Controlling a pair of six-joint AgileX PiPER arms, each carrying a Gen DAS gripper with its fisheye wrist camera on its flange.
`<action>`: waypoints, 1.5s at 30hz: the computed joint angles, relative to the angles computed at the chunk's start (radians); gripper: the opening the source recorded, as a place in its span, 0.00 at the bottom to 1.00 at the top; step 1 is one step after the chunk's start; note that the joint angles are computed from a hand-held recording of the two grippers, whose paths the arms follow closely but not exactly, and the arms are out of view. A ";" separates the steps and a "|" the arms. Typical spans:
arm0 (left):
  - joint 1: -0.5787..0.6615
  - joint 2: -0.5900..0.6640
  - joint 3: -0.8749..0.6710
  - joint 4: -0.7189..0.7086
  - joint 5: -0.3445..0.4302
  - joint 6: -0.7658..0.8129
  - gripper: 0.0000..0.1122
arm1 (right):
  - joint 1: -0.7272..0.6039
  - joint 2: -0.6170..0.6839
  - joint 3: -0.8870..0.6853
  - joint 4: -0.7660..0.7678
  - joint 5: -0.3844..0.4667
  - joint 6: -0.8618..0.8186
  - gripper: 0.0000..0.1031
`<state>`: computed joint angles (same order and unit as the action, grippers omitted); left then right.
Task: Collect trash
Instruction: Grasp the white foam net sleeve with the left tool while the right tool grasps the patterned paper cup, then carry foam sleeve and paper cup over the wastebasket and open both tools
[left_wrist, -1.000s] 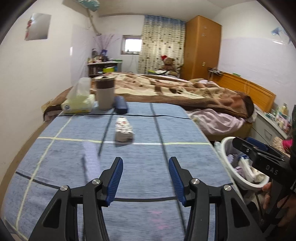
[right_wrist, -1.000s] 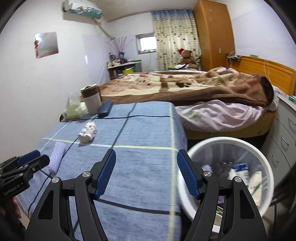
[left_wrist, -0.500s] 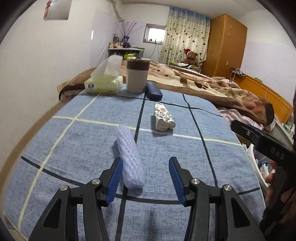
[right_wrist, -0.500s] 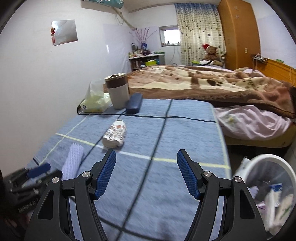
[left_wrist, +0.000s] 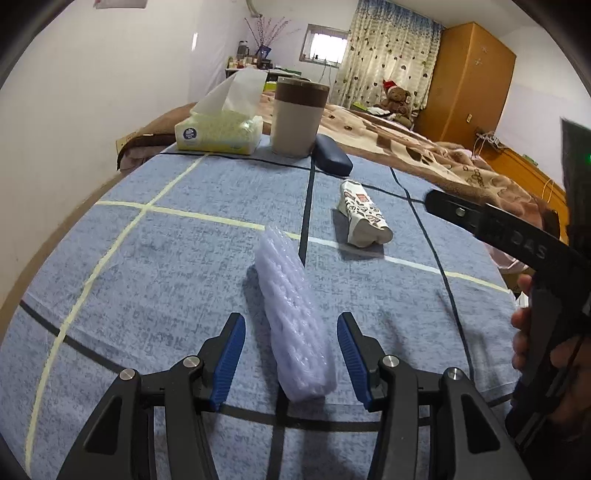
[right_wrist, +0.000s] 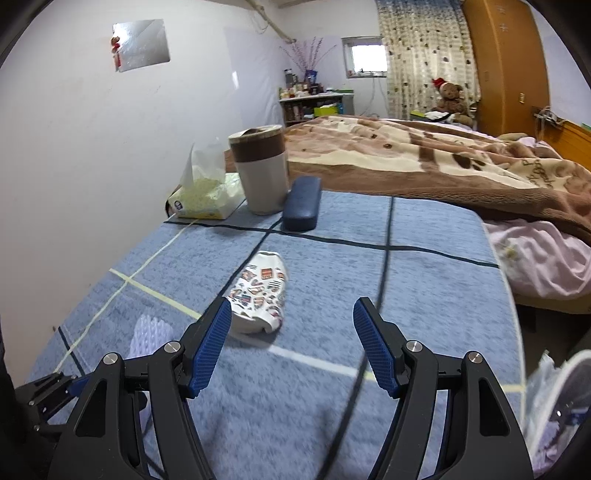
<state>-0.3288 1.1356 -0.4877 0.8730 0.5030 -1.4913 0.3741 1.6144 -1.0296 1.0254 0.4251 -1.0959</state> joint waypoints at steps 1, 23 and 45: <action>0.019 0.011 -0.003 -0.013 -0.021 0.028 0.46 | 0.005 0.012 -0.010 0.002 0.003 0.000 0.68; 0.374 0.120 -0.062 -0.278 -0.159 0.493 0.46 | 0.126 0.216 -0.238 -0.360 0.049 0.421 0.68; 0.398 0.080 -0.041 -0.337 -0.175 0.543 0.28 | 0.170 0.198 -0.213 -0.515 0.014 0.562 0.51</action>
